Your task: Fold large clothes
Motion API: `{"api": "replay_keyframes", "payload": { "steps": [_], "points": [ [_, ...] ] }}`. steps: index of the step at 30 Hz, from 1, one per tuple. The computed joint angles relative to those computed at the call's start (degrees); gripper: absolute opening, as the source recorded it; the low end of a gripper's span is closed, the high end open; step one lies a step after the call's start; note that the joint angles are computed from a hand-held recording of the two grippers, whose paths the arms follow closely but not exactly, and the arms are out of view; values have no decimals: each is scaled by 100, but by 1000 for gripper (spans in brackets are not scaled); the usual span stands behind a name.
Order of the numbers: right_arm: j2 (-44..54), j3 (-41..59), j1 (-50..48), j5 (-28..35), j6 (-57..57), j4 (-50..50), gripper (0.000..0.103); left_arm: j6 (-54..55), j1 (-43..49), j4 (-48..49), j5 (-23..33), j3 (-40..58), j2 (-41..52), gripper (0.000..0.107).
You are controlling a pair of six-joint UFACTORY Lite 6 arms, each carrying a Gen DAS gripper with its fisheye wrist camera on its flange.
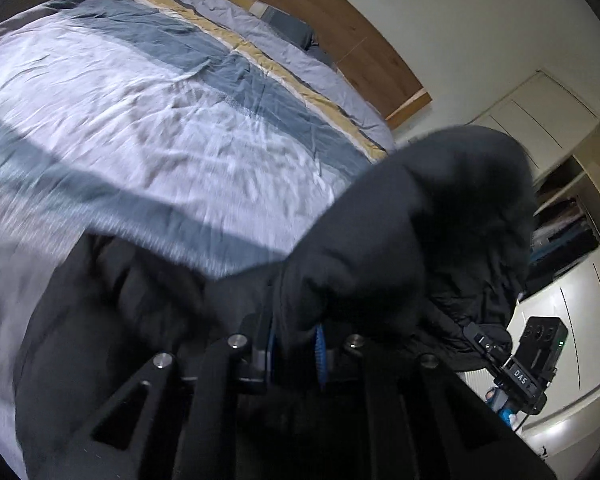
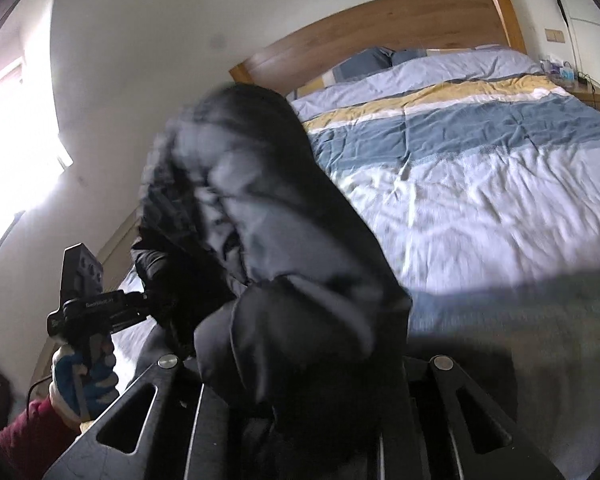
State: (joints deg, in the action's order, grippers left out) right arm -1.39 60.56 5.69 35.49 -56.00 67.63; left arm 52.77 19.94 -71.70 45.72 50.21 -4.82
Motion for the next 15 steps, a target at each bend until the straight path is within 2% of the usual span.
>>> {"api": "replay_keyframes", "payload": {
  "steps": [6,10,12,15],
  "points": [
    [-2203,-2562,-411,454,-415,452,25,207,818,682,556,-2012,-2047,14],
    [-3221,-3656,-614,563,-553,598,29,449,1585,986,978,-3041,-2910,14],
    [-3346,-3904,-432,346,-441,524,30,447,1782,1201,981,-3382,-3178,14],
    [-3708,-4108,-157,101,0,41,34,456,2354,1559,1355,-3764,-3640,14]
  ]
}}
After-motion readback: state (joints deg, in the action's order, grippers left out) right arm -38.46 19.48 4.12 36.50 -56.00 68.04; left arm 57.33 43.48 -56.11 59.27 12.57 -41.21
